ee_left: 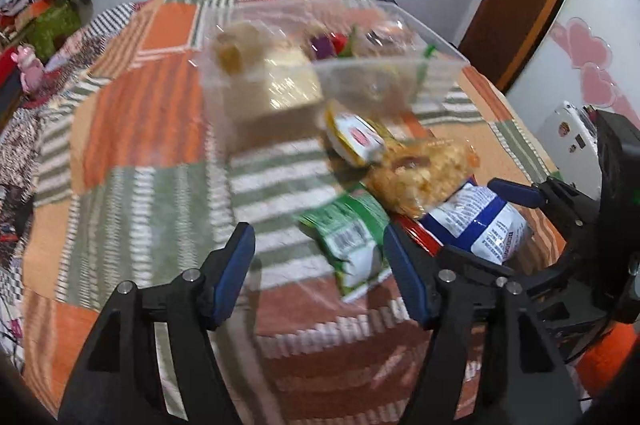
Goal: Organize snacks
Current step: 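Grasp the green chip bag with the left tool while the right tool grasps the blue-white bag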
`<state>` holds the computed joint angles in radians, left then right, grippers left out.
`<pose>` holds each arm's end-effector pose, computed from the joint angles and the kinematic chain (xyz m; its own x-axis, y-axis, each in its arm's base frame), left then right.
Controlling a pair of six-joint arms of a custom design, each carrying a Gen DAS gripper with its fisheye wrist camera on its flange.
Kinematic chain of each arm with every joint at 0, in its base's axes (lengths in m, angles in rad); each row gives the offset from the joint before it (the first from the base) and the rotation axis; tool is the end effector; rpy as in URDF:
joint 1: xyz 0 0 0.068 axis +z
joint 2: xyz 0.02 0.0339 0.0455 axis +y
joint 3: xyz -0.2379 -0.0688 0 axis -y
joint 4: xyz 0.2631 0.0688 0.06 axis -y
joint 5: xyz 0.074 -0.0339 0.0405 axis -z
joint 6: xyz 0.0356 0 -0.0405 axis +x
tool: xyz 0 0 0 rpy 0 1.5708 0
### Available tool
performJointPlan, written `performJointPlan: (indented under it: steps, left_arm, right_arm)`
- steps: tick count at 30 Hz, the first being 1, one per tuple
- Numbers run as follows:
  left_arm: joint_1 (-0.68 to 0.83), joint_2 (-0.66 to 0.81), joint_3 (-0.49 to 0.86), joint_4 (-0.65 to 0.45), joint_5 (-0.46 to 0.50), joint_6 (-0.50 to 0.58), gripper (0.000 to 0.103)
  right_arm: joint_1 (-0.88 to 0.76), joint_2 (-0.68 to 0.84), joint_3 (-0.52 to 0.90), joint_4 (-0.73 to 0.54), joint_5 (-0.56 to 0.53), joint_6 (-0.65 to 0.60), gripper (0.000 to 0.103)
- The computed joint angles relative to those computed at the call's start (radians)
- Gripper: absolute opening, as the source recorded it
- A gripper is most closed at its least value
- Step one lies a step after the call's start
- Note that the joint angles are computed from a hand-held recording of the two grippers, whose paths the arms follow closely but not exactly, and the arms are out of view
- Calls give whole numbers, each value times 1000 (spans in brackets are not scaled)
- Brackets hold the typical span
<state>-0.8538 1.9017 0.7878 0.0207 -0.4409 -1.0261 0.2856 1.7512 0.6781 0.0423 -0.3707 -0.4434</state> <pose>0.2191 -0.2282 0.0345 -0.7752 -0.2879 -0.5623 -0.2127 0.9571 -0.1967 0.2805 0.0958 0.0531 -0.5541 -0.5794 -0.5977 -0.7517 0.6568 0.0601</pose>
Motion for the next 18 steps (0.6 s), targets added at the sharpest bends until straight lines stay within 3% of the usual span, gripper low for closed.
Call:
performJointPlan:
  steps: [8, 12, 16, 18]
  left_arm:
    - [9, 168, 132, 6, 51, 18, 67]
    - [16, 204, 161, 22, 38, 17, 68]
    - [21, 228, 181, 30, 22, 34, 65]
    - [22, 229, 181, 25, 7, 40, 53]
  right_arm:
    - [-60, 79, 55, -22, 9, -10, 99]
    - [-85, 78, 50, -22, -43, 9, 98]
    - [-110, 64, 21, -5, -103, 29, 86]
    - [-119, 55, 11, -11, -135, 40, 81]
